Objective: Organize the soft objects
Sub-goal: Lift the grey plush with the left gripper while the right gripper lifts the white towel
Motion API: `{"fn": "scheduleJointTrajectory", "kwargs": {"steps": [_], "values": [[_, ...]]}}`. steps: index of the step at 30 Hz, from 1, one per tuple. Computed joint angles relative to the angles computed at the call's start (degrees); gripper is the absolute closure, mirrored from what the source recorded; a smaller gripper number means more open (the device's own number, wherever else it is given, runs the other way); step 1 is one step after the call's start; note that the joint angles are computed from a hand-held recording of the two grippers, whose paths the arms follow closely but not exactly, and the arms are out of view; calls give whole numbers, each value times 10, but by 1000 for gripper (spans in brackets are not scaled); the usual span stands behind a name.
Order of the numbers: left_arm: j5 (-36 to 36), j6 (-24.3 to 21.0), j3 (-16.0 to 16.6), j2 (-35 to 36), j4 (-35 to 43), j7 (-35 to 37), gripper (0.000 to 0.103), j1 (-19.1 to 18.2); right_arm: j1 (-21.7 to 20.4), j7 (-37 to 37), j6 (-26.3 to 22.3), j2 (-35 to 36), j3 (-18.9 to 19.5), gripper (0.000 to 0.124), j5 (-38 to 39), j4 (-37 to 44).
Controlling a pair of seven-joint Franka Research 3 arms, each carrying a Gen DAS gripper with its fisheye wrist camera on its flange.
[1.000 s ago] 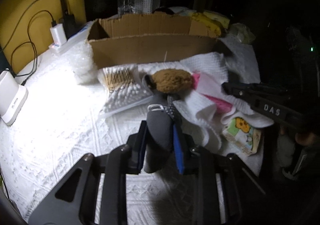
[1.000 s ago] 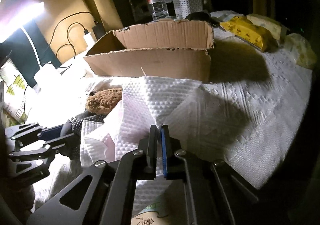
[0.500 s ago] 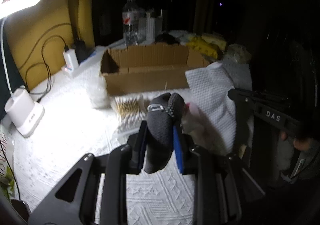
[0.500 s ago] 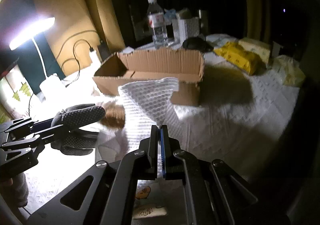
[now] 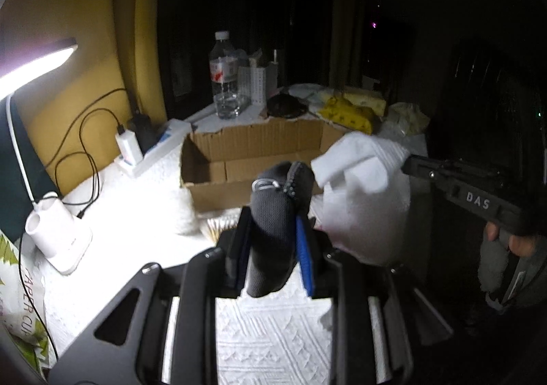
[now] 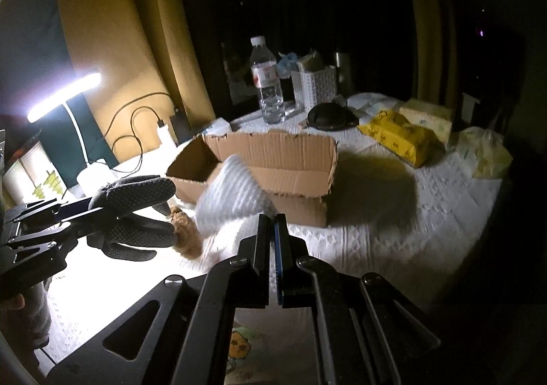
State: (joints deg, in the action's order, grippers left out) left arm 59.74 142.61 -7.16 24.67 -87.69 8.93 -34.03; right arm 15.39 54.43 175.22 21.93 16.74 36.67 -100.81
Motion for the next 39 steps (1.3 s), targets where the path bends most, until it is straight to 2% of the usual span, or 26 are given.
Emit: {"fn": "scheduleJointTrajectory", "kwargs": {"steps": [8,13,17,21,28,36,39], "values": [[5,-1,6,8,27,15,78,0,-5,-8,-1,11,1,121,-1,32],[-4,23,8,10,36,25,78,9,-4,-7,-1,18,-1,121,-9,51],[-26,39,7,9,25,25,78,18,-6,-7,-8,23,0,121,-10,60],[-81,48,-4,17,8,52,78,33,1,-1,-19,29,-6,121,-14,64],[-118,44,-3,6,-45,53,78,35,17,4,-50,53,-4,121,-20,74],[-84,37,-4,-39,-101,2,78,37,50,36,-82,82,-23,121,-52,103],[-64,32,-6,-52,-110,-14,78,41,56,44,-79,84,-25,121,-60,106]]}}
